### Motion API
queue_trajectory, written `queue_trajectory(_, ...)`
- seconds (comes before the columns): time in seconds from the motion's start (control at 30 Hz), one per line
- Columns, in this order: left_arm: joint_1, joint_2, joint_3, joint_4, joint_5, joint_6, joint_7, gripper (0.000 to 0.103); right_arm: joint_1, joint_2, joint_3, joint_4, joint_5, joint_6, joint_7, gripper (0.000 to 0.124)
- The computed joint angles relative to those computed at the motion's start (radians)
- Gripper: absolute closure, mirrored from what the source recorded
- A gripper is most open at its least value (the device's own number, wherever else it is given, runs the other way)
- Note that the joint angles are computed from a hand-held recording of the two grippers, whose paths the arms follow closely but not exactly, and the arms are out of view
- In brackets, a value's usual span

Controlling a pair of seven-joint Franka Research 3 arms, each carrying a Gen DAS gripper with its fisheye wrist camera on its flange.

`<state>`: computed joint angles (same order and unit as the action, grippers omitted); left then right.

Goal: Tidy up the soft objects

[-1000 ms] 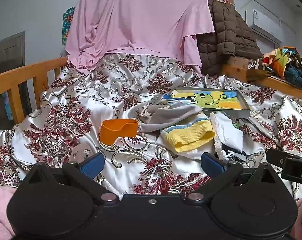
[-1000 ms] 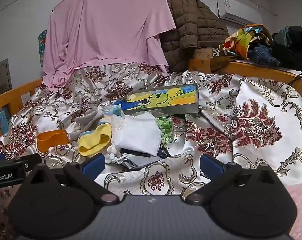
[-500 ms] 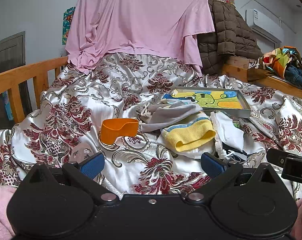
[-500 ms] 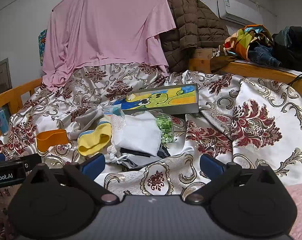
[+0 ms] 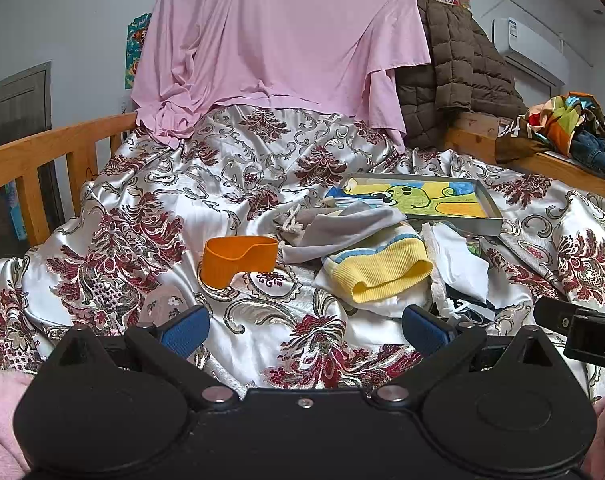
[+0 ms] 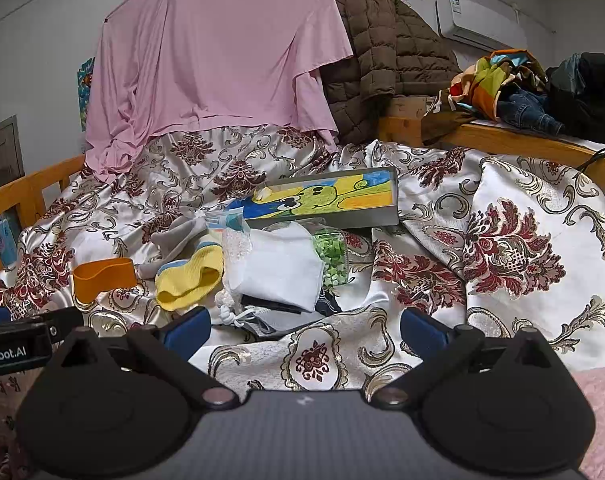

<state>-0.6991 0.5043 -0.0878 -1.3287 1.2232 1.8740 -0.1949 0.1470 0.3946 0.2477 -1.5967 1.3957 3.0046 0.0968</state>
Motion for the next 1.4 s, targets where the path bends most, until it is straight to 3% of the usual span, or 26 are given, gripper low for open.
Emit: queue_trajectory(1.4,0.0,0.002,0.0,0.001,-0.001,0.0,-0.002,0.001,-0.002,0.001,0.004,0.0,-0.016,0.003,0.012,0.021)
